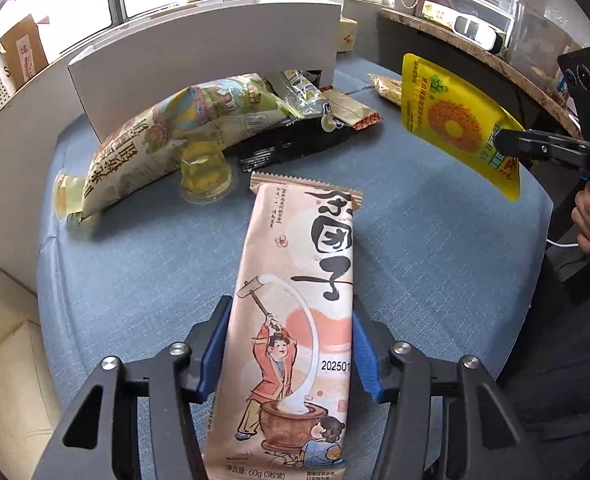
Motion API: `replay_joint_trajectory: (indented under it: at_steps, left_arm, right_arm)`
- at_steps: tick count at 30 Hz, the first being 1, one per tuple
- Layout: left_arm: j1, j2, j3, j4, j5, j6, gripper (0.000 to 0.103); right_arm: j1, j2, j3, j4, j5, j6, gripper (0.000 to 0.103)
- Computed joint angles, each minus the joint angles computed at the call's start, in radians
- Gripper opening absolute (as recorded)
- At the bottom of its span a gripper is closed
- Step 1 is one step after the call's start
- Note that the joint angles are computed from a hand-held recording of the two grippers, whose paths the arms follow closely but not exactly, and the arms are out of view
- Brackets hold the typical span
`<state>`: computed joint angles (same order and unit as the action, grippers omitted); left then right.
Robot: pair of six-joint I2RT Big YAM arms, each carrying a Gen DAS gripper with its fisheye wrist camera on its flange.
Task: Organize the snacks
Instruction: 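Carry the pastry bar and yellow pouch over the white box and open both grippers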
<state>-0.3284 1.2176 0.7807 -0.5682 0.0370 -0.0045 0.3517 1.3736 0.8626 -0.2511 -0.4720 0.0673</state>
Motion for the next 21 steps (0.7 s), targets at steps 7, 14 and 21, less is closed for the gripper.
replay_joint_trajectory:
  at_steps: [7,14,21]
  left_arm:
    - [-0.064,-0.065,0.038,0.051,-0.099,-0.169,0.056]
    - [-0.104,-0.074,0.125,0.047,-0.171,-0.223,0.056]
    - [-0.079,-0.081,0.196,0.051,-0.205,-0.209,0.056]
  right_arm:
    - [-0.002,-0.003,0.001,0.005,-0.006,-0.002,0.025]
    - [-0.004,-0.023,0.028,0.016,-0.005,0.000,0.025]
    - [-0.009,-0.010,0.093,0.015,-0.011,0.002,0.025]
